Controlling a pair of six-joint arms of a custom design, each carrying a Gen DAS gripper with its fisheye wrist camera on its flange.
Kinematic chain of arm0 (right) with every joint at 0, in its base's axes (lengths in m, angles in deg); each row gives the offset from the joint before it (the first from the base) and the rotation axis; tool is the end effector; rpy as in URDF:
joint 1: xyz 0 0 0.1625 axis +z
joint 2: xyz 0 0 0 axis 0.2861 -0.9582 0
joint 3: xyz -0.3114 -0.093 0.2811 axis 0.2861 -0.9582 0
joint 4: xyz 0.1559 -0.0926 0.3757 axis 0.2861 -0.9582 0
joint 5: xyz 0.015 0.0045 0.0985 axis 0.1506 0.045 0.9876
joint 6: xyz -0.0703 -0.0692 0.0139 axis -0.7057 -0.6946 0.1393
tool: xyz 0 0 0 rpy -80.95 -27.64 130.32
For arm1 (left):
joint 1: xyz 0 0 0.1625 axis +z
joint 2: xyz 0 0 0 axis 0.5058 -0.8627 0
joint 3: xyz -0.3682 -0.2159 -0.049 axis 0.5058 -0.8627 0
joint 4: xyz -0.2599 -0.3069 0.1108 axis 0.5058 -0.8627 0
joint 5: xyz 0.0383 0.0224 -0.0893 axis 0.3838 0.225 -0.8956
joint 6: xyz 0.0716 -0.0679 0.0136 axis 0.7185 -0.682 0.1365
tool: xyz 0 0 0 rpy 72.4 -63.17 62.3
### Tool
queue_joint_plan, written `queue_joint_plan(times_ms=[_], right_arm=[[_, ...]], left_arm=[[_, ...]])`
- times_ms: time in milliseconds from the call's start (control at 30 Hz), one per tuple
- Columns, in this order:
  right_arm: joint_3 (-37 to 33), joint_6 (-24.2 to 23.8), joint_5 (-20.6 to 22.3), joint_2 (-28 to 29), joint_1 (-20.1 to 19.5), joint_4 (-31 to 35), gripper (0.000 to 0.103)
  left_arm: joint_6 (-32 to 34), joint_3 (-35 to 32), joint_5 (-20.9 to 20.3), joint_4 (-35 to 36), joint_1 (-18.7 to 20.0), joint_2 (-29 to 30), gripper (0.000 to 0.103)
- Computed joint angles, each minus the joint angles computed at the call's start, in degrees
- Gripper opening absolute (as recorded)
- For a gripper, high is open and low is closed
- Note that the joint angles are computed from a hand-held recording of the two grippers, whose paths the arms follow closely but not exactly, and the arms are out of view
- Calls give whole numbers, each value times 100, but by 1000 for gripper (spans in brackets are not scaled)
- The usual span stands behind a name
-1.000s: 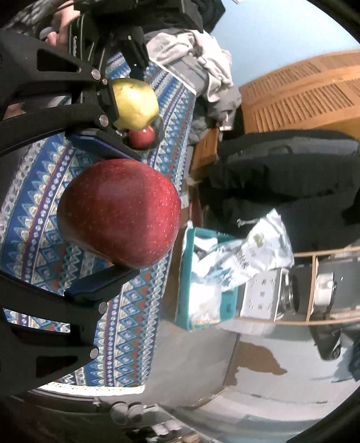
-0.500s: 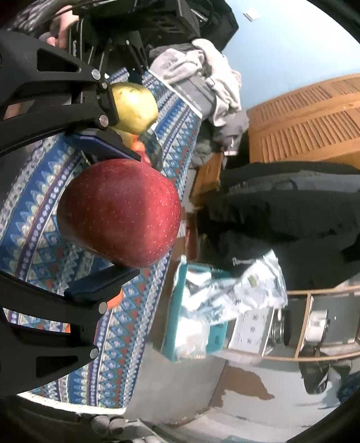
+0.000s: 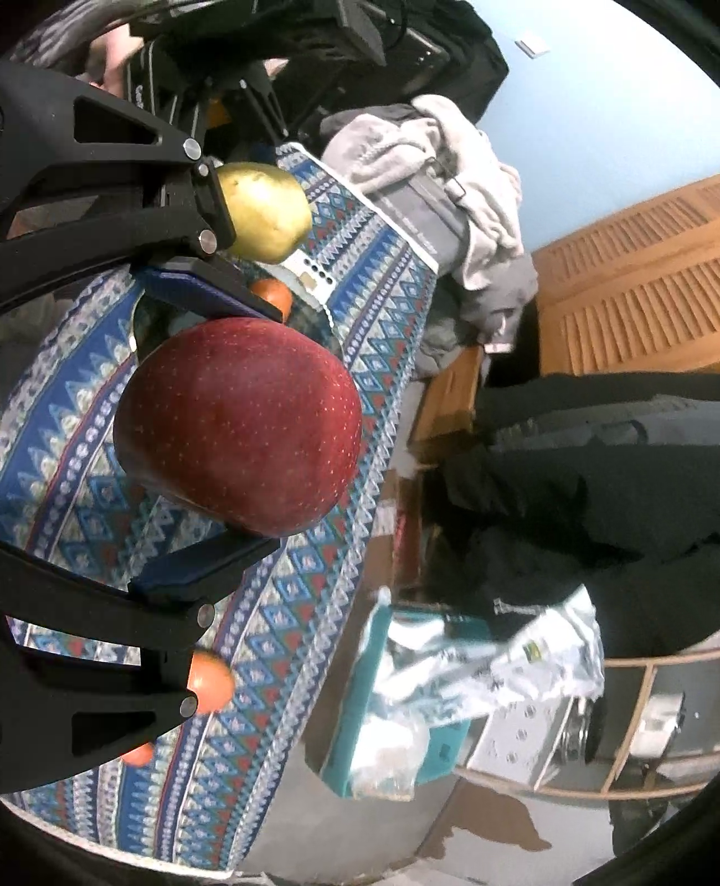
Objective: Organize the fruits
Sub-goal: 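Carry the pear and apple over the glass bowl with both grippers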
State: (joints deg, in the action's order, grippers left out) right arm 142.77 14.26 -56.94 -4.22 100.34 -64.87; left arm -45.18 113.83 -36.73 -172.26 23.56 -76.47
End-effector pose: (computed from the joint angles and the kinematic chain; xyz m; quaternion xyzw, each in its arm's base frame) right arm 0.4252 -0.6494 0.2307 0.2422 -0.9139 0.2475 0.2117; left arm -0.2203 -0.6271 0.3784 0.1949 0.9212 -0.2510 0.2247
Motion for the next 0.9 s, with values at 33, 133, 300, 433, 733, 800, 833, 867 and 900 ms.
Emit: queue_joint_plan(times_ms=[33,133,300,433,733,800,833,867,900], right_arm=[[-85,18,23,84,-1,58,72],[-257,37,76,262,-10,173,72],[-531,93,148,572,-59,401,72],[-736,236,246,788,-135,661,72],[-955,209,247,1093,-223,987,72],[-970,227,228,1141,-249,1047,72],[-969,242,212,1163,-260,1062,72],[-966,254,199,1178,-273,1075,72],[-965,267,191,1193,-287,1092,72]], left_arm=[[-34,-1,1,25,48,-13,68],[-184,-20,69,120,182,-25,68],[-313,-14,222,227,346,-18,68],[-579,-82,263,475,521,56,68],[-990,-223,201,940,750,238,68],[-1085,-244,167,1019,785,260,68],[-1132,-259,148,1070,806,276,68],[-1157,-265,150,1101,816,290,68],[-1163,-263,165,1124,825,303,68]])
